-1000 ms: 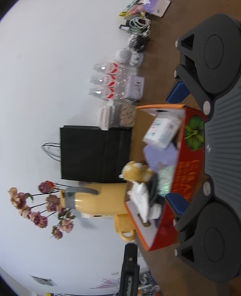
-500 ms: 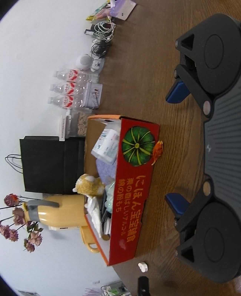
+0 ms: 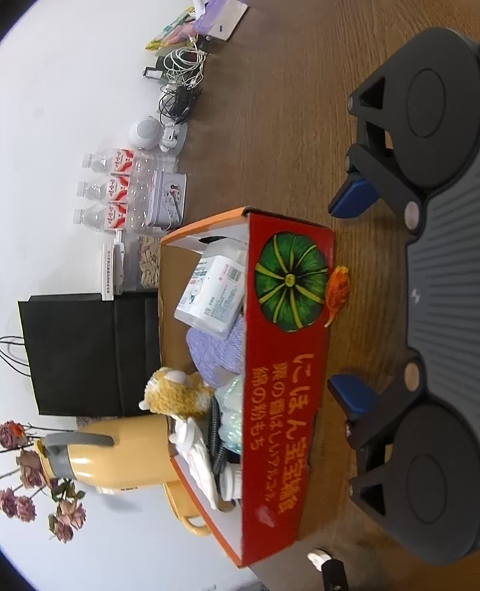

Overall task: Organize objects
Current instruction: 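Grasp the small white clip with the left gripper, then grasp the orange toy fish with the right gripper while the left gripper holds the clip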

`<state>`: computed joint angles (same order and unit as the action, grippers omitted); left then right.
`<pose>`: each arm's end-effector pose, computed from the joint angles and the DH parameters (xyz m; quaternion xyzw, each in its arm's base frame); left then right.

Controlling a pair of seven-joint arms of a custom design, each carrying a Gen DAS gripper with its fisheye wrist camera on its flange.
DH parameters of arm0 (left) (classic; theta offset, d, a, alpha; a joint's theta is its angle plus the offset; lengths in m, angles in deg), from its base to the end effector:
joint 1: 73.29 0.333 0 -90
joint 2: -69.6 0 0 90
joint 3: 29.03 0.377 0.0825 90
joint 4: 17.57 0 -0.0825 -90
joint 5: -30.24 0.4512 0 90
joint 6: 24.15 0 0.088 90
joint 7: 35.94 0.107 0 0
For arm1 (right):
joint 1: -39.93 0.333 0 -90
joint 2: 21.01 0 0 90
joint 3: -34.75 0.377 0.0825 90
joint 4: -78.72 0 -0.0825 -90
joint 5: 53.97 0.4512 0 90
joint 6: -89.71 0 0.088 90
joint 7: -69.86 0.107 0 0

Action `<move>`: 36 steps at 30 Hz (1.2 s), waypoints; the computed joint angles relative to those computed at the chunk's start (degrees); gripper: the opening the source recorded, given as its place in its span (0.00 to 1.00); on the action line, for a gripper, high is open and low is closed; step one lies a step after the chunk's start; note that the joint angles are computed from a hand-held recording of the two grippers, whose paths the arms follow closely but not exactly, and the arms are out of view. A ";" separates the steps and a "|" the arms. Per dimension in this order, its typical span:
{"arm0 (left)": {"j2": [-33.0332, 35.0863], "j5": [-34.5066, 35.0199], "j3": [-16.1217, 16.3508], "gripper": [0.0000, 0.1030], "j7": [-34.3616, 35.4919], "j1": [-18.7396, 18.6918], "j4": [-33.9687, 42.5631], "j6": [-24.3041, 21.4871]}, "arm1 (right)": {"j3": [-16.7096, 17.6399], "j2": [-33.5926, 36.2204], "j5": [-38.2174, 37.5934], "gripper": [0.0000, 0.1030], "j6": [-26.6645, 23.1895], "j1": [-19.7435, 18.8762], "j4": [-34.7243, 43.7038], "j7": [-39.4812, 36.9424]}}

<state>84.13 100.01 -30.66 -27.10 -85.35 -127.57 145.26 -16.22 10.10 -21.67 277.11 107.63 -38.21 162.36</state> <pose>0.6715 -0.2267 0.4402 -0.6515 0.6172 -0.3275 0.2956 0.6684 0.2191 0.3839 -0.6037 0.6514 -0.3272 0.3228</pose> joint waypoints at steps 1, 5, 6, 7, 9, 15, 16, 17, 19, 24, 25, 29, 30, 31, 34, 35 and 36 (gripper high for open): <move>0.33 0.43 0.16 0.96 -0.57 -0.18 0.47 -0.16 | -0.74 0.74 0.40 0.88 -0.32 0.59 0.38 0.42; 0.97 2.48 0.78 0.37 -2.67 -0.74 1.33 0.99 | -1.74 2.02 0.07 0.88 -0.57 1.30 0.91 1.63; 1.11 3.13 0.82 0.27 -2.92 -0.62 1.40 2.23 | -1.92 2.13 -0.03 0.88 -0.70 1.42 0.94 1.83; 1.27 3.89 1.00 0.27 -3.55 -0.74 1.62 2.80 | -1.85 2.00 -0.15 0.88 -0.66 1.33 0.88 2.05; 1.44 6.19 1.49 0.27 -5.48 -1.34 2.05 3.28 | -2.08 2.09 -0.02 0.88 -0.32 1.52 0.71 2.56; 2.18 11.11 0.69 0.27 -10.48 -1.48 3.87 3.20 | -3.31 3.24 0.12 0.88 -1.42 2.34 1.35 3.52; 2.35 11.48 0.58 0.27 -10.92 -1.40 4.11 3.40 | -3.88 3.78 -0.06 0.87 -2.12 2.65 1.71 4.26; 2.48 12.15 0.56 0.27 -11.59 -1.40 4.28 3.63 | -4.46 4.29 -0.49 0.86 -2.64 2.98 1.95 5.19; 2.52 13.47 0.55 0.27 -12.99 -1.32 4.40 3.74 | -6.12 5.76 -1.47 0.71 -4.64 3.97 2.73 7.32; 2.59 15.40 -0.09 0.27 -15.65 -0.32 4.45 4.77 | -5.78 5.49 -4.71 0.54 -6.04 3.15 3.13 10.64; 2.56 15.94 -0.13 0.27 -16.18 -0.30 4.44 4.88 | -5.71 5.33 -5.31 0.46 -5.75 3.05 2.96 11.27; 2.45 17.01 -0.58 0.27 -17.35 0.15 4.35 5.30 | -5.13 4.62 -8.16 0.38 -4.87 2.54 2.48 13.35; 2.42 16.99 -0.70 0.27 -17.43 0.27 4.28 5.34 | -4.69 4.30 -8.81 0.38 -4.59 2.08 2.40 13.69; 2.36 16.83 -0.81 0.27 -17.41 0.37 4.15 5.32 | -4.31 3.93 -9.29 0.38 -4.21 1.77 2.22 13.92; 2.24 15.70 -0.98 0.27 -16.73 0.66 3.79 5.58 | -3.18 2.77 -9.95 0.37 -2.88 1.06 1.48 13.58; 2.18 15.38 -0.97 0.27 -16.56 0.68 3.65 5.64 | -3.10 2.53 -9.78 0.37 -2.27 1.17 1.13 13.27; 2.14 15.37 -0.88 0.27 -16.66 0.64 3.61 5.75 | -3.13 2.40 -9.38 0.37 -1.68 1.37 0.83 12.83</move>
<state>86.27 115.38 -31.54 -43.76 -84.71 -123.97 151.01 -19.35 12.51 -31.05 275.43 109.00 -37.38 175.19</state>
